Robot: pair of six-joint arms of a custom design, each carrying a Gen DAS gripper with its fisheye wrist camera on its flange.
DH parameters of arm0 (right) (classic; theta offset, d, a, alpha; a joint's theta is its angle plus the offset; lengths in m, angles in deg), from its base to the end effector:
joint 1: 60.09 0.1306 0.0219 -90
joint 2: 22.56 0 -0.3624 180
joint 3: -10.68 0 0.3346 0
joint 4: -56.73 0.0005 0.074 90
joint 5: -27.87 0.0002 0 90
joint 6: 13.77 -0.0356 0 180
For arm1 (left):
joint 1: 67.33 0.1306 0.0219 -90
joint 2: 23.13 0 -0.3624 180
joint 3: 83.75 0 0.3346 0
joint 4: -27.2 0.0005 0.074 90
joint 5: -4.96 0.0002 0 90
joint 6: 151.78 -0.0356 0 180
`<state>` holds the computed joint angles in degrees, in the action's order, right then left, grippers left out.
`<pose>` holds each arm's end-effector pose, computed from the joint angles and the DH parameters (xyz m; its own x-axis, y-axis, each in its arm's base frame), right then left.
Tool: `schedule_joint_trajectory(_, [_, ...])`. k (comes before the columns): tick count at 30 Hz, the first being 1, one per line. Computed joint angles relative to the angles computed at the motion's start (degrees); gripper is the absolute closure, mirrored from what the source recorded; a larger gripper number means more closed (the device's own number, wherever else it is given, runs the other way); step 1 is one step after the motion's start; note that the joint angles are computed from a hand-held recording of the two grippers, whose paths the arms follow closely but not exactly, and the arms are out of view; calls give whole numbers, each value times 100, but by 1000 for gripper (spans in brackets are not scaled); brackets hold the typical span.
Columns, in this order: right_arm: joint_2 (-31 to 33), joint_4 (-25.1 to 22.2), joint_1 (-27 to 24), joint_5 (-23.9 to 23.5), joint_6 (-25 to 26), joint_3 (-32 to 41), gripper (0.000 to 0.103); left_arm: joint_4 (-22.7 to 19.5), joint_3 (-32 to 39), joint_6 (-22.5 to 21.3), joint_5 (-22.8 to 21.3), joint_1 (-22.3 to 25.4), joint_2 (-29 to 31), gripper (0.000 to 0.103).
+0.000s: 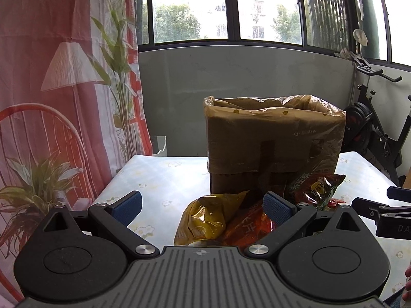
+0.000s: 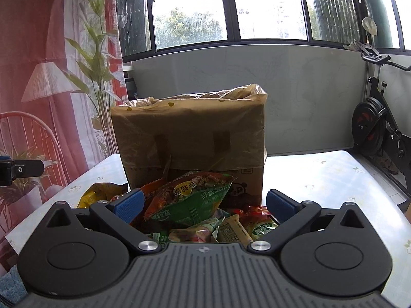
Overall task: Organize snacks
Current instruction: 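Grasp the red chip bag with the left tool while the right tool grasps the pink-green bag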
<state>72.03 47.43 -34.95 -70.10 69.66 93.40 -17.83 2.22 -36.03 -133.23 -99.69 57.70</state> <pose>0.4328 0.2080 0.3834 -0.3863 -0.0561 -0.9207 -0.4968 0.8536 0.1564 0.3284 -0.1773 0.4555 -0.4331 -0.0685 -0.8988 -0.3491 0.9320 0.0972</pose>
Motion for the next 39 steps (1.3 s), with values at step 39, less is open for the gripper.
schedule_joint_trajectory(39, [957,-692,-241,-1716,-385,263,19,451,-510,-10,1015,292,328,5])
